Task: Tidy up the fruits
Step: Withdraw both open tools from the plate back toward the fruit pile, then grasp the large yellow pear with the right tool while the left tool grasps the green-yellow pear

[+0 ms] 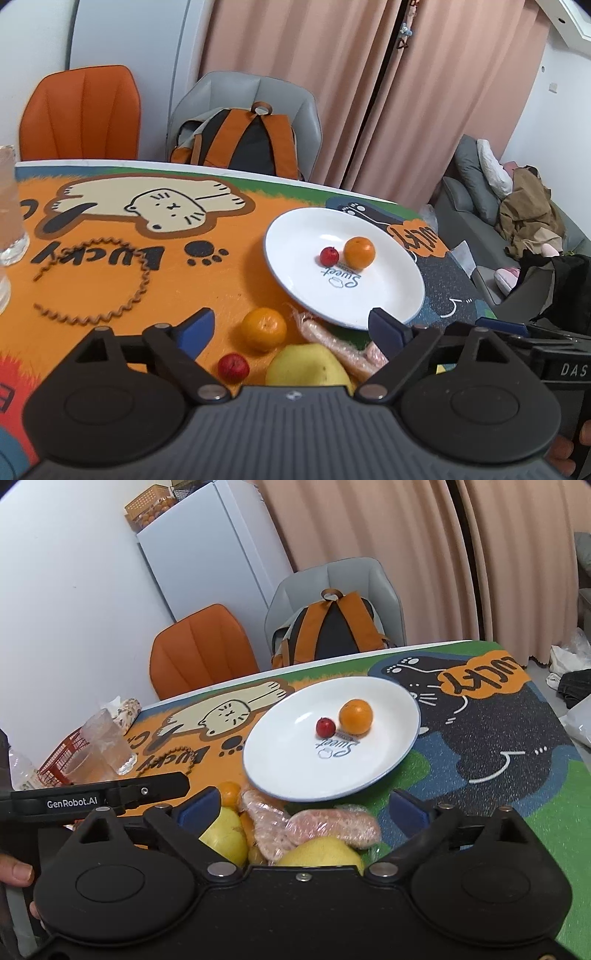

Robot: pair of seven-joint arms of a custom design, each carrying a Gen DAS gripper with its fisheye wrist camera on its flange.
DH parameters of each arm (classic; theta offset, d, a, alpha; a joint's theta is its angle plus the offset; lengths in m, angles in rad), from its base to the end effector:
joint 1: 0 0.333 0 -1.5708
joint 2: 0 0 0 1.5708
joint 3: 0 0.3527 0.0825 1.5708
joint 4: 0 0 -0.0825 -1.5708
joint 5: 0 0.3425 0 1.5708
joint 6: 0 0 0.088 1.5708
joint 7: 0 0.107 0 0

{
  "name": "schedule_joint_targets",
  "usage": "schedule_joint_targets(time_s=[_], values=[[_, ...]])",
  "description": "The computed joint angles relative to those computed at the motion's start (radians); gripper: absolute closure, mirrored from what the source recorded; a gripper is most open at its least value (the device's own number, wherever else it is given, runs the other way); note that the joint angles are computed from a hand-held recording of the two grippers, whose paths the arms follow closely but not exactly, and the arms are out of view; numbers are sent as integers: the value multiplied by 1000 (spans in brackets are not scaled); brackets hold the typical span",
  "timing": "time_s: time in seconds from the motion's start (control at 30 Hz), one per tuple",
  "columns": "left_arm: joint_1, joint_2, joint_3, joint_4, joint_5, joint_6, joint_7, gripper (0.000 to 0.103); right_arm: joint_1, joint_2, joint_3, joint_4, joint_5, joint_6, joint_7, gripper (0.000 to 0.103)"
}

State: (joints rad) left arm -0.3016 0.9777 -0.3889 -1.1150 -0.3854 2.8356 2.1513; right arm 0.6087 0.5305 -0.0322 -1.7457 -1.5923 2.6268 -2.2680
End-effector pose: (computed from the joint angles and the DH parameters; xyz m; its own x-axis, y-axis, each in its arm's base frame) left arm 0.7162 -0.3819 0.3616 -0.6702 -0.7038 0.2357 -0.5878 0.3095 -0.7474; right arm 0.5447 0.3865 0.3471 -0.2911 -0.8863 -0.3602 -0.4672 0.4602 -0.7549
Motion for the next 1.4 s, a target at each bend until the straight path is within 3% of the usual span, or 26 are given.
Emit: schedule_joint_targets(time_s=[0.4, 0.77, 1.07, 1.4], values=[[70, -112, -55, -242, -38, 143, 43, 7, 35, -31, 23, -34, -1, -47, -4, 0], [186, -180, -196, -412, -88, 216, 150, 0, 53, -61, 54, -66, -10, -87, 27, 0], [228, -227, -220, -495, -120, 244, 144, 0, 86, -85, 69, -81, 65, -151, -72, 0], [260, -254, -248, -551, -131, 270, 157, 0, 98, -88, 74, -86, 100, -157, -73, 0]])
